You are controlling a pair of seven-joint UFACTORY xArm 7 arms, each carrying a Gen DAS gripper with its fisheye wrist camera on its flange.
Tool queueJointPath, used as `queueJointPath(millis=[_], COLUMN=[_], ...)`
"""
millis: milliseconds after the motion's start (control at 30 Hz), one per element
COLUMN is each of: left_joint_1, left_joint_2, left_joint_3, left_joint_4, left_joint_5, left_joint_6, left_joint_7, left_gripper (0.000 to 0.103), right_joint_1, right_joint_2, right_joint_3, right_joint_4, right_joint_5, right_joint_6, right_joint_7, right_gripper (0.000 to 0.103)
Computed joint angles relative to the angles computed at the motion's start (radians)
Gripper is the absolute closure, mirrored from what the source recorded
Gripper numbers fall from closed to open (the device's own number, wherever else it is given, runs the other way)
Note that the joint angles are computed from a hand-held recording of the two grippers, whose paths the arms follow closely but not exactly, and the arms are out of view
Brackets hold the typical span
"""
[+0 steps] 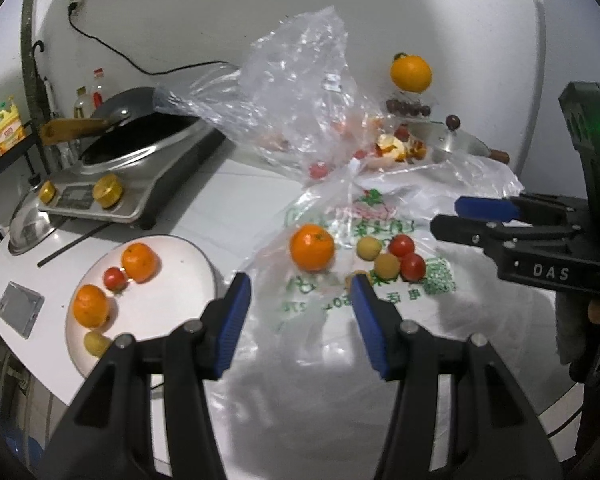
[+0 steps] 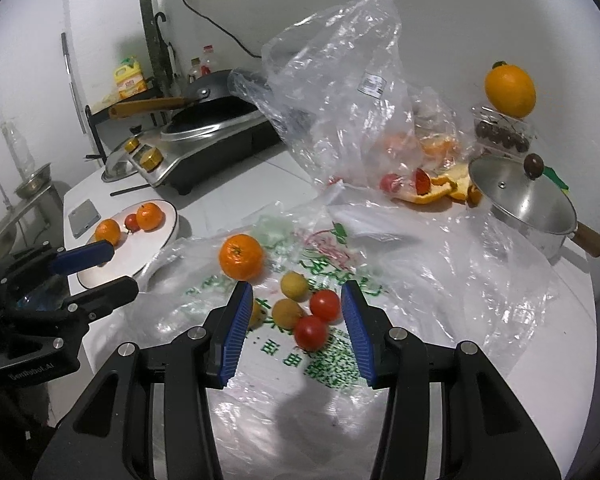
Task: Organize fruits
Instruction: 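Move both open grippers back toward the fruit on the bag, then grasp a red tomato with the right gripper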
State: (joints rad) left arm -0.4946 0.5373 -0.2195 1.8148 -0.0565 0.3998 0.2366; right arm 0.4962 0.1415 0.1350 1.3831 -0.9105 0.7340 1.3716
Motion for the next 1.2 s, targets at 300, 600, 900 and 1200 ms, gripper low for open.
queueJointPath(millis=[300, 600, 900, 1200], left_joint_1=[-0.038, -0.069, -0.086, -0.110], left_joint_2=[0.061, 0.130, 0.185, 0.229], left_joint_3=[0.013, 0.026, 0.034, 0.041], left_joint_4=[0.088, 0.186, 0.267, 0.328], left_joint_5=[0.023, 0.039, 0.040, 0.047], left_joint_6=[0.058, 0.122, 0.154, 0.185], left_joint_7=[-0.004, -0.008, -0.020, -0.010], left_gripper=[0.049, 0.049, 0.050, 0.050], right_joint_1=[-0.033, -0.045, -0.038, -0.041], right_joint_2=[-0.004, 0.033, 0.056, 0.070], right_joint_3=[-0.006, -0.024, -0.043, -0.052], right_joint_4=[-0.053, -0.057, -0.058, -0.063], right_joint_5=[0.049, 0.128, 0.178, 0.227], right_joint_6=[-0.063, -0.125, -0.156, -0.186], right_joint_7=[-0.021, -0.100, -0.156, -0.204], right_gripper=[0.054, 0.054, 0.054, 0.064])
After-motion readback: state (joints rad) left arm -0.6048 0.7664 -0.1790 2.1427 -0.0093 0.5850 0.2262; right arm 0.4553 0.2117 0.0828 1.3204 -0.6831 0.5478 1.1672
